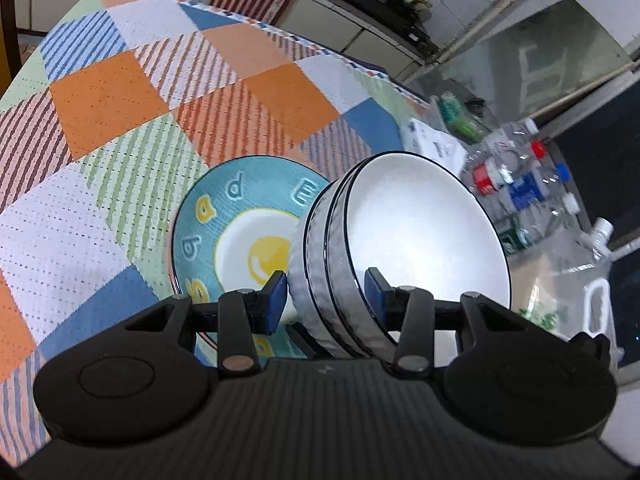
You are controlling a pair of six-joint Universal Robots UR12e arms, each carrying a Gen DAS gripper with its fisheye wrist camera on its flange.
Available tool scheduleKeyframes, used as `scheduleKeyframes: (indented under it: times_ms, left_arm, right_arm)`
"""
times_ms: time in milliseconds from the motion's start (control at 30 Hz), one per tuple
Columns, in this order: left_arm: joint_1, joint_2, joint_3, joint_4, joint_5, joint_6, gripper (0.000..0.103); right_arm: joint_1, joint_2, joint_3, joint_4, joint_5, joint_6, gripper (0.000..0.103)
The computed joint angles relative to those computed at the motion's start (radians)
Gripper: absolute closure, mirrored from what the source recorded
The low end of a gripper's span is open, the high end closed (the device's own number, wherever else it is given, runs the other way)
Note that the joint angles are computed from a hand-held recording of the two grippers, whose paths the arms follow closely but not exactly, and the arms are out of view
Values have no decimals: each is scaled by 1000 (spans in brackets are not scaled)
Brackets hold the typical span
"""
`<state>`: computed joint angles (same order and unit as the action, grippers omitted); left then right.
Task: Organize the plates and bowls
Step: 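Carry the bowl stack over the egg plate and lower it, then open both grippers and pull them back from the bowls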
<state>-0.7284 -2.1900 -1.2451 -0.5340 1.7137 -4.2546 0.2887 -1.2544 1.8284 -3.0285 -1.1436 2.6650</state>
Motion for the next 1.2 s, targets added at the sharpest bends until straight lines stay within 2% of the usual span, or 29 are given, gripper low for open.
scheduleKeyframes:
  times_ms: [200, 367, 533, 633, 833, 1000, 1067, 1133, 1200]
  left_arm:
    - [17, -15, -20, 15, -11, -75, 63]
    - [22, -32, -9, -4, -4, -101, 63]
    - [16, -46, 11, -27, 33, -58, 63]
    - [19, -45, 3, -23, 22, -70, 63]
    - [9, -46, -15, 14, 48, -40, 63]
    - [0, -48, -18, 28, 81, -46, 63]
    - [-10, -51, 1, -11, 124, -32, 65]
    - [-28, -59, 34, -75, 203, 0, 64]
    - [-45, -64, 62, -128, 273, 29, 64]
  right_arm:
    - [12, 42, -66, 127, -9, -66, 0]
    - [20, 64, -86, 159, -27, -80, 0]
    - [25, 78, -83, 124, -46, -39, 0]
    - [30, 88, -87, 107, -60, -21, 0]
    - [38, 78, -47, 50, -91, -58, 0]
    - [43, 72, -38, 38, -116, -30, 0]
    - [47, 70, -42, 56, -131, -14, 1]
    - [48, 57, -37, 80, -139, 3, 1]
    - [42, 39, -17, 66, -130, 39, 1]
